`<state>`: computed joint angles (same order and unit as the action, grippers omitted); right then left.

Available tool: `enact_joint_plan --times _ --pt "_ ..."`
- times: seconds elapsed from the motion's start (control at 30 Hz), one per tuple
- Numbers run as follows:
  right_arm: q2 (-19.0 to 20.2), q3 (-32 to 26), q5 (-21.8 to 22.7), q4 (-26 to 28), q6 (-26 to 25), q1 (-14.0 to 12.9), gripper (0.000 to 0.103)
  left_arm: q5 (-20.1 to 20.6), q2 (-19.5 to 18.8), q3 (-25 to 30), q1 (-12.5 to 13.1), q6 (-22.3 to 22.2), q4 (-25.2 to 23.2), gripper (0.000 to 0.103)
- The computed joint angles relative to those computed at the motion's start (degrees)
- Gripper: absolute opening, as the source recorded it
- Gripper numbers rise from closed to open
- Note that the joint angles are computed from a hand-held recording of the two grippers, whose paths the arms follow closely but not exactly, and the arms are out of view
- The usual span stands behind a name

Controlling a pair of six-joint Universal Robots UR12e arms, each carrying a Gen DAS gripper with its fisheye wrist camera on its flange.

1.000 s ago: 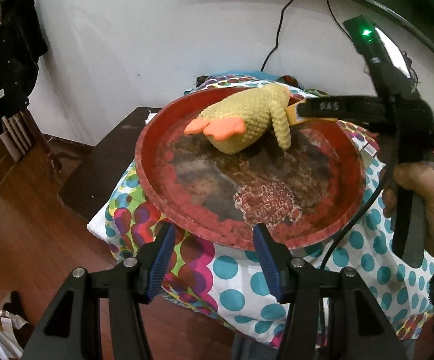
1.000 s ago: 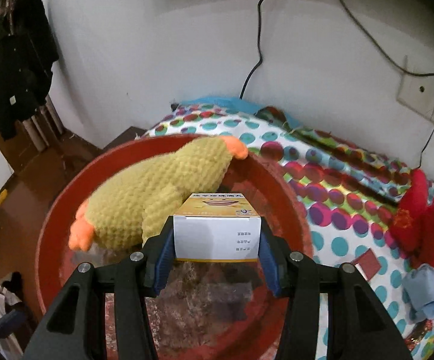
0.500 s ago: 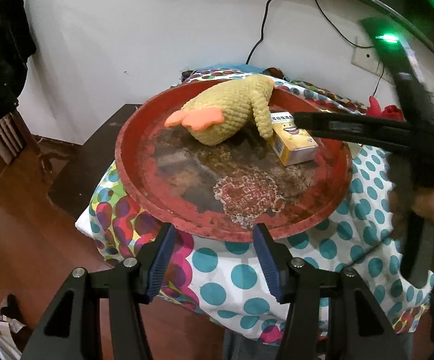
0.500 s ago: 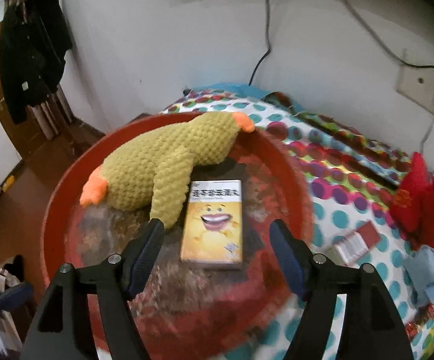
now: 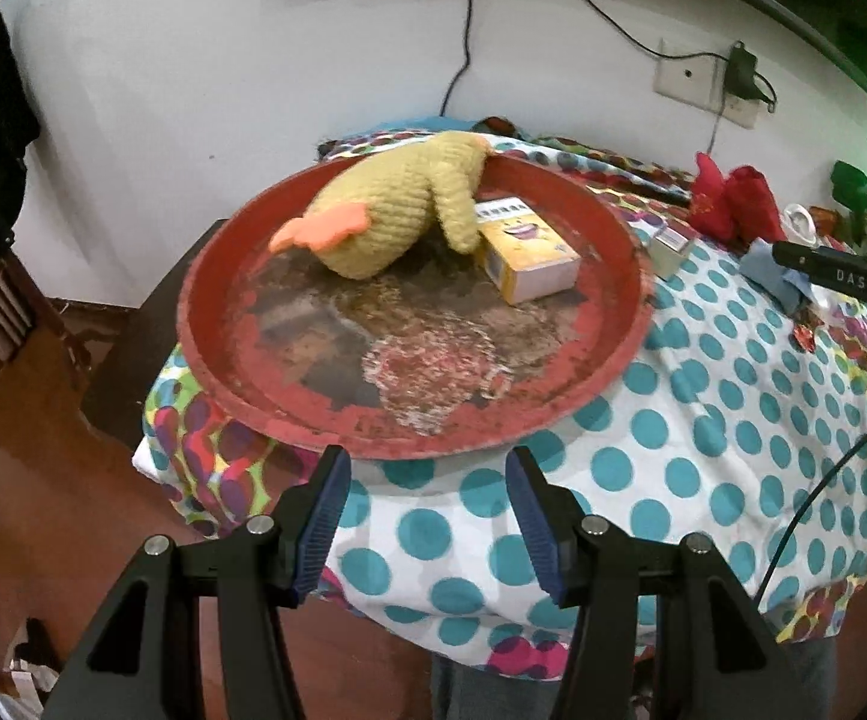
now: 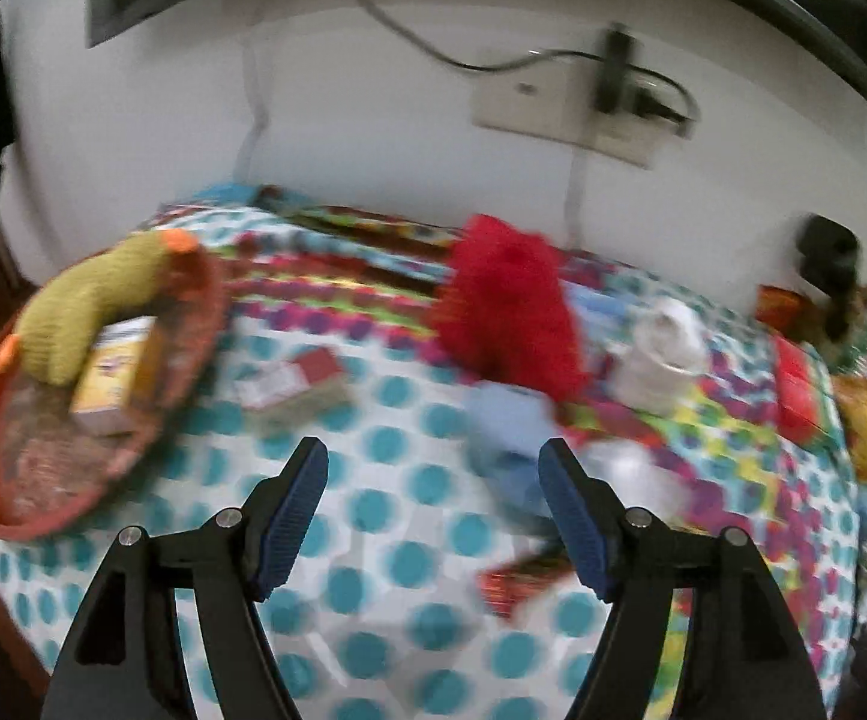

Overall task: Organize objects
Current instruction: 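Grasp the small red barcode box with the left gripper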

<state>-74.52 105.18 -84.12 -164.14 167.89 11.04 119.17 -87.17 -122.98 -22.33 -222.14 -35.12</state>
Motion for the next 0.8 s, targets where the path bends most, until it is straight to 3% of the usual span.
enact_joint_plan --times 0.37,0.53,0.57,0.63,0.8 --pt "3.32 -1.65 0.40 0.97 -2.00 -1.62 0.071 2.78 -3.93 2.20 -3.66 8.02 3.11 0.055" --pt "4.83 -2.85 0.85 1.53 -4.31 -1.29 0.069 -0.12 -5.97 4.16 -4.08 13.98 6.15 0.055" --pt "5.07 -2.99 0.99 1.53 -4.47 -1.28 0.067 -0.97 -6.52 4.89 -4.01 15.94 7.25 0.055" --pt "5.45 -3.26 0.08 1.38 -4.64 -1.17 0.044 -2.20 -7.40 6.14 -3.87 18.58 8.99 0.055" --pt "5.36 -3.81 3.66 2.74 -4.33 -2.93 0.036 -8.85 -10.21 9.52 -1.49 25.25 14.16 0.055"
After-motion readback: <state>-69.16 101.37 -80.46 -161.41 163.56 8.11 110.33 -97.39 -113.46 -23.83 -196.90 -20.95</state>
